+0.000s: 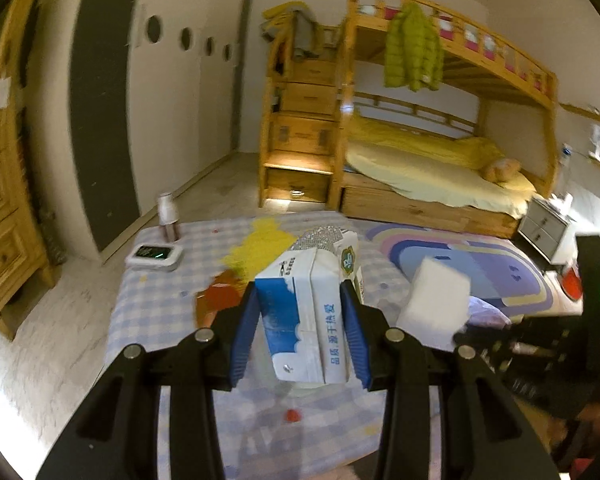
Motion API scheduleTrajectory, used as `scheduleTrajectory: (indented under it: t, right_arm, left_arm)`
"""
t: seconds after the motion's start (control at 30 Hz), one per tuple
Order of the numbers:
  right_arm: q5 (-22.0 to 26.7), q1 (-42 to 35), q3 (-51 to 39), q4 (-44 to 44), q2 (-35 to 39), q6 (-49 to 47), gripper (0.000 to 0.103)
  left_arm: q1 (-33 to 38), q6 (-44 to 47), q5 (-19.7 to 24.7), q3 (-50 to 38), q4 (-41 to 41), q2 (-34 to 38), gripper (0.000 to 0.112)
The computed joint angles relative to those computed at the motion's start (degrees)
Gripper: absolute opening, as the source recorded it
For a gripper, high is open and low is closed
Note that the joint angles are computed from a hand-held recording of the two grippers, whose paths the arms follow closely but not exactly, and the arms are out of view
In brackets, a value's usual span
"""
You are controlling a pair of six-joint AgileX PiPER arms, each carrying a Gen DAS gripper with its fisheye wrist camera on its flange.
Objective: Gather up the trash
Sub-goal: 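Grasp the white foam block with the right tool while the left tool holds the carton, then drop the foam block and milk carton into the pink bin with both tools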
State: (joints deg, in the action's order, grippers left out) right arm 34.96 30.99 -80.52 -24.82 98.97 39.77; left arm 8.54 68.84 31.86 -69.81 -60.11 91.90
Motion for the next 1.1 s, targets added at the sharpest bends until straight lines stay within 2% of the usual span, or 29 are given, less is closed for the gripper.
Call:
scheduleTrajectory:
  t: [0.27, 0.53, 0.73, 0.87, 1.03, 1.1]
  right_arm:
    - [-1.09, -8.59, 10.79, -2.54, -9.58, 3.83, 0.014]
    - [-3.36, -19.18, 20.49, -3.63, -14.76, 6.20, 0.014]
    - [-6.38, -27.40, 23.69, -0.57, -13.32, 2.53, 0.015]
    - [-8.60, -32.27, 23.10, 2.63, -9.67, -1.66, 0.017]
    - [-11.30, -36.23, 23.34, 5.72, -7.11, -3.79, 0.036]
    - [-11.90, -37.42, 23.75, 4.96, -7.40, -2.16, 0.037]
  left_arm:
    - [-14.64, -6.96, -5.98, -2.68, 6.52, 3.23, 0.039]
    - [-29.44, -18.33, -8.66, -13.35, 18.94, 13.21, 0.039]
    - [-36.79, -27.81, -6.12, -26.47, 28.51, 24.11, 0.039]
    - [-39.76, -34.67, -0.86, -38.80, 34.12, 32.61, 0.039]
    - [-42.01, -37.76, 3.19, -49.00, 36.70, 39.45, 0.040]
    - [-42.90, -38.81, 5.21, -53.91, 37.63, 42.67, 0.040]
